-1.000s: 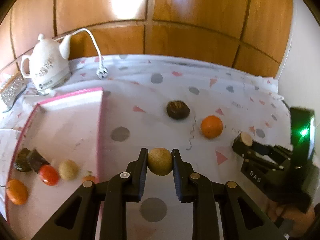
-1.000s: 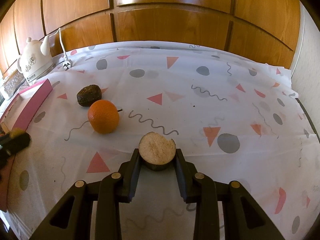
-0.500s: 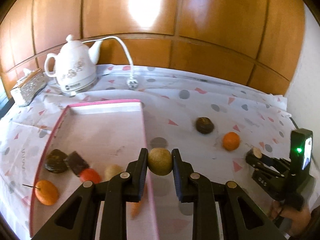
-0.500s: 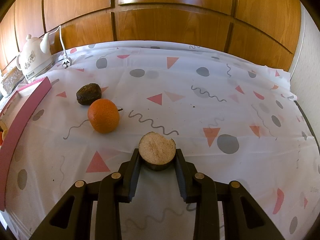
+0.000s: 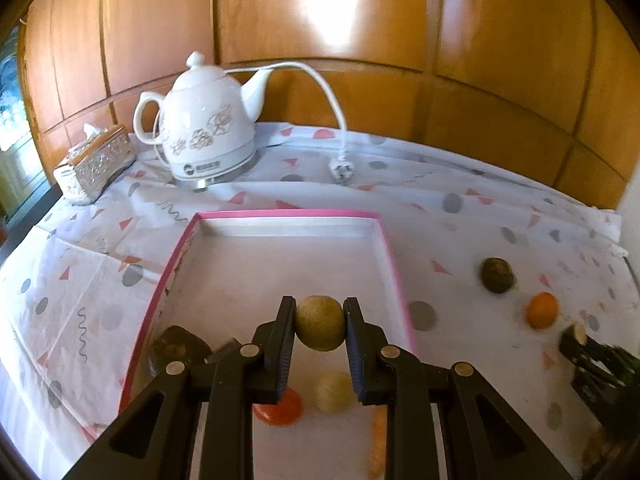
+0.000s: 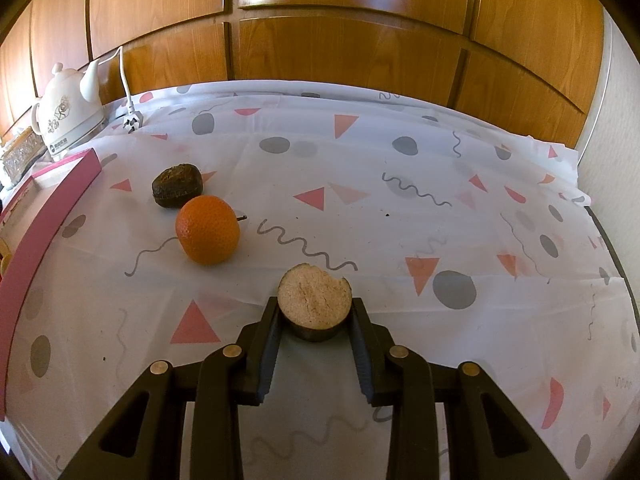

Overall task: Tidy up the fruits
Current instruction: 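Carry the yellow-brown fruit into the tray and open the left gripper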

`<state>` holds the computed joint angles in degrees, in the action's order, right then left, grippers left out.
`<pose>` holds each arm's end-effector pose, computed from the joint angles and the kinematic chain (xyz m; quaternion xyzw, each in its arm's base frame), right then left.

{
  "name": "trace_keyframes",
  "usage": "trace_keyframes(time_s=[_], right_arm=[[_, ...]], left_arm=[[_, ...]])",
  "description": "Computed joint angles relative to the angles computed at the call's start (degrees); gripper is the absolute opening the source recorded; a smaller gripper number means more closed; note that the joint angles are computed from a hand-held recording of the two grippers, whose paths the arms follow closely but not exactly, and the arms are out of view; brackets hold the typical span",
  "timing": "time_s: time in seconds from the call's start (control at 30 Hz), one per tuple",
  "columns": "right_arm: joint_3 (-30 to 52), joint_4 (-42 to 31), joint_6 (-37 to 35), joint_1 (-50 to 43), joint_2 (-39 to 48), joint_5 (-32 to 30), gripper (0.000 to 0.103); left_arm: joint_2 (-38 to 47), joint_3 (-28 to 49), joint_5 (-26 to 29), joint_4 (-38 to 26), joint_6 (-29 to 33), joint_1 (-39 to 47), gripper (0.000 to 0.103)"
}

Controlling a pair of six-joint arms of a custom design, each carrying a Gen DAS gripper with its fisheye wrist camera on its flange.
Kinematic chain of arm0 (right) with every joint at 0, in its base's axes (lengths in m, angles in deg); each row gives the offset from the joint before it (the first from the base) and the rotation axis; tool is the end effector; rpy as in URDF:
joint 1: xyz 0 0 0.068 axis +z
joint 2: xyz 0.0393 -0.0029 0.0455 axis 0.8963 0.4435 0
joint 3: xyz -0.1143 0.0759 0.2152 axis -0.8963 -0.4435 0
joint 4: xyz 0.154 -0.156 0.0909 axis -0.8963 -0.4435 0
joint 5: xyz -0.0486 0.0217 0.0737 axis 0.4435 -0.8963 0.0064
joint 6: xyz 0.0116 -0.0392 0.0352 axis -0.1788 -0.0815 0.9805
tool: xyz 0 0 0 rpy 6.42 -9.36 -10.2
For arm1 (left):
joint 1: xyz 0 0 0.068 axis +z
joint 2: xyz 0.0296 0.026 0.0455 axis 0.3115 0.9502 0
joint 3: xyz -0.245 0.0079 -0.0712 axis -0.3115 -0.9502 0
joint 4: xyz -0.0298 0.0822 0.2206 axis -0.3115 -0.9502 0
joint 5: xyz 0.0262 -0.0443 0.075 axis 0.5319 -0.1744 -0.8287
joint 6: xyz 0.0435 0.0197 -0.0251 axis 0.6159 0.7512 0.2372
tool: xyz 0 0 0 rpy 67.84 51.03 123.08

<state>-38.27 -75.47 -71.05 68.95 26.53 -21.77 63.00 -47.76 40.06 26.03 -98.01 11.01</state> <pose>0.2494 0.0296 0.1261 -0.2120 0.9117 0.0500 0.3484 0.1433 -0.0029 0.1807 -0.2510 0.8877 0.0885 0.3757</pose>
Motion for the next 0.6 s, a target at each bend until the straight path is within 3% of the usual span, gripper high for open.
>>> trace_keyframes(time_s=[0.2, 0.27, 0.3, 0.6], right_arm=[[0.01, -0.04, 0.04, 0.03, -0.02, 0.04, 0.033], [-0.03, 0.00, 0.06, 0.05, -0.04, 0.05, 0.033], [-0.03, 0.03, 0.07, 0.07, -0.02, 0.10, 0.033], [-0.16, 0.19, 0.02, 0.16, -0.03, 0.27, 0.033]], left_arm=[[2.37, -0.40, 2.21, 2.98, 2.14, 6.29, 0.025], [2.14, -0.30, 2.49, 2.68, 1.94, 6.35, 0.035], [1.64, -0.28, 2.15, 2.15, 1.56, 6.01, 0.041], [-8.88, 0.92, -1.53, -8.23, -4.32, -0.81, 0.041]])
